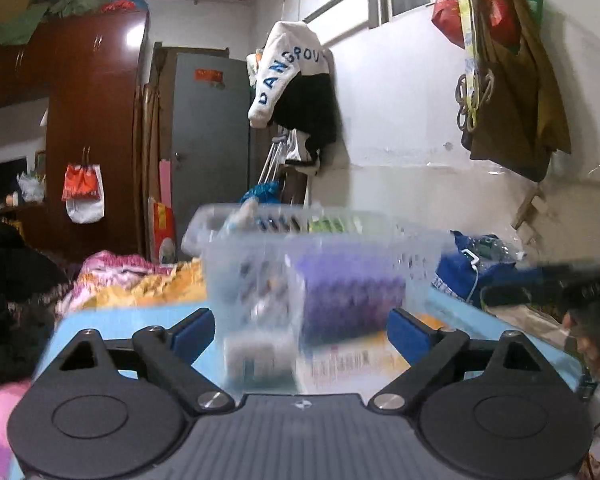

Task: Organize objects
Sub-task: 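Open the right tool over the basket while the left tool releases the cloth, then move the left tool onto the white ibuprofen box and close on it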

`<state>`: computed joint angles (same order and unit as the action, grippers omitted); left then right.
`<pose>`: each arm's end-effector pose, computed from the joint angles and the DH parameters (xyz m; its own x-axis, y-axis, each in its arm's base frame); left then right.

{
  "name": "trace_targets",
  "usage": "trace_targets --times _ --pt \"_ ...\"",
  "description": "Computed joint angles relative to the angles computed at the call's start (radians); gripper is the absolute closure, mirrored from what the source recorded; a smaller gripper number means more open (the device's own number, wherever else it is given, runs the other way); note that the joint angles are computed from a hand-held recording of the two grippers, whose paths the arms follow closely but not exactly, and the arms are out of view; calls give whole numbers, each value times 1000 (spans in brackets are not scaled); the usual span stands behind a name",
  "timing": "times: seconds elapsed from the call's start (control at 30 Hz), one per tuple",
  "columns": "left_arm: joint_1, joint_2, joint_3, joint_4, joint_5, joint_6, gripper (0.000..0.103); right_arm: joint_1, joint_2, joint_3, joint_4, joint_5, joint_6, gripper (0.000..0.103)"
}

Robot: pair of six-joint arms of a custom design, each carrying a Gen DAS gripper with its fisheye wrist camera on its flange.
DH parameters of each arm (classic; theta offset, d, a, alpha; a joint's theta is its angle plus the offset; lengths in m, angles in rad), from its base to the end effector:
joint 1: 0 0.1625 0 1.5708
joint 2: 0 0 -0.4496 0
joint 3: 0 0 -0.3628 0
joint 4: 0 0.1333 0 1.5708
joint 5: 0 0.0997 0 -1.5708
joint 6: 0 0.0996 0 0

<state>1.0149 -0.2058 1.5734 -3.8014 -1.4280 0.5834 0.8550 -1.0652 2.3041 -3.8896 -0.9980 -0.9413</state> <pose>-0.2194 -0.6325 -0.0893 -0.5603 0.6635 -0.4958 0.7809 0.2238 -0.5832 -0.1584 -0.4676 0.2613 -0.8081 -0.1752 0.5624 -0.5840 0.3637 -0.7257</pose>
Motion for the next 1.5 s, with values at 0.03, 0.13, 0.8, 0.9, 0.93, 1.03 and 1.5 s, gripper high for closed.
trace_targets --times 0.03,0.13,0.8,0.9,0.93,1.03,1.5 --pt "10 -3 4 10 -13 -23 8 -11 20 9 -15 22 -5 0" --pt "28 -6 -7 61 -34 -46 8 0 72 10 -44 24 -72 0" --pt "14 30 -121 333 65 -91 30 65 161 21 -94 -99 -226 26" --pt "16 30 -137 367 54 -97 32 73 154 19 -73 -121 -223 28" --pt "18 31 -144 381 45 -106 37 73 155 19 -76 -124 -221 30" --pt "22 27 -141 398 15 -110 46 81 167 16 -96 -154 -217 36" --pt "2 41 -104 290 43 -47 51 87 255 27 -312 -173 -251 52"
